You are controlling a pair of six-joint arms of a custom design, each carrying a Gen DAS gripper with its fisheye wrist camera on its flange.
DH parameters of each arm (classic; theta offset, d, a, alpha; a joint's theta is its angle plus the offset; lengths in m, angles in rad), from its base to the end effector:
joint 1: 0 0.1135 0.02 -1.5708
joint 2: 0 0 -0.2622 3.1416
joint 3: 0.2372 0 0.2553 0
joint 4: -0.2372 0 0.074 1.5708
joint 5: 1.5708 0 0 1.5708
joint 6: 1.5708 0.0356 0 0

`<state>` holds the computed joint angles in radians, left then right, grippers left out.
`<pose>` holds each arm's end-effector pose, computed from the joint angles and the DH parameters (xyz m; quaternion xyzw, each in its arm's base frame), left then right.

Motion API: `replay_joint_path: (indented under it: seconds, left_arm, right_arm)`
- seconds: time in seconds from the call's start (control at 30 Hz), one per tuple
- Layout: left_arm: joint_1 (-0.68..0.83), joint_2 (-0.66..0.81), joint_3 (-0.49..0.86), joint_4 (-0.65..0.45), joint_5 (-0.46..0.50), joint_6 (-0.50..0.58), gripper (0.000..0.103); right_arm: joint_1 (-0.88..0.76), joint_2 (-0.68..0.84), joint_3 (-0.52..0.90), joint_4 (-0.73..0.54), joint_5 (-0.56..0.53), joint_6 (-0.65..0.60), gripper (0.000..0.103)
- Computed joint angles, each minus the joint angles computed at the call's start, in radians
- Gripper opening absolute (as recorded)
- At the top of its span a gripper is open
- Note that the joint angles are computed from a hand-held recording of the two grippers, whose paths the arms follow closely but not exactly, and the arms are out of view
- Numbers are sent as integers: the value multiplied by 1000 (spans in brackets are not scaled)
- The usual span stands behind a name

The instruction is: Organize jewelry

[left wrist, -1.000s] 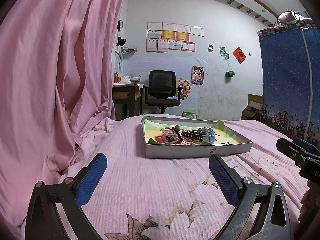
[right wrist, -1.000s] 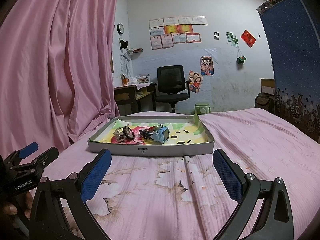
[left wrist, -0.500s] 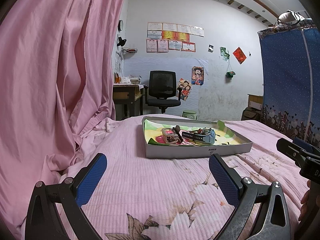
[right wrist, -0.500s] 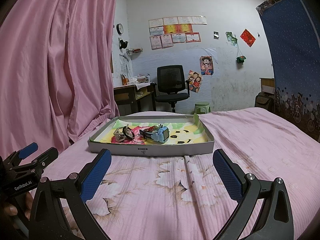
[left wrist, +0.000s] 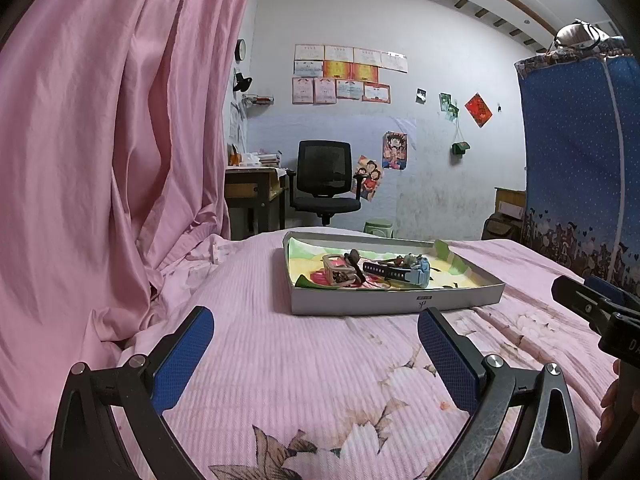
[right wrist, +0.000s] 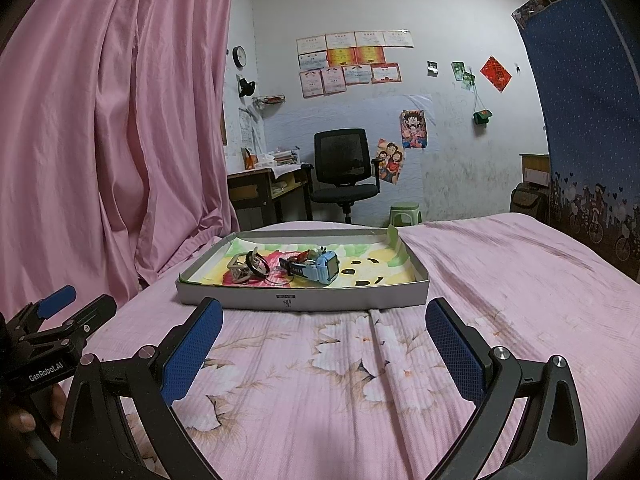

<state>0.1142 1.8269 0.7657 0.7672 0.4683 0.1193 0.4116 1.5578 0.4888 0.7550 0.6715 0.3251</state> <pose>0.3606 0.0252 0.1491 0.1403 0.7808 -0.1175 0.5974 0.2705 0.0939 0.1555 0.1605 0.7715 -0.0488 0.6138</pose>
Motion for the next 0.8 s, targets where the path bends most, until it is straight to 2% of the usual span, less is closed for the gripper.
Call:
replay_joint_path:
  seconds: [0.8]
  left_arm:
    - [0, -1, 0, -7, -8, -1, 103]
  right_arm:
    - [1, -2, -5, -1, 0, 3, 100]
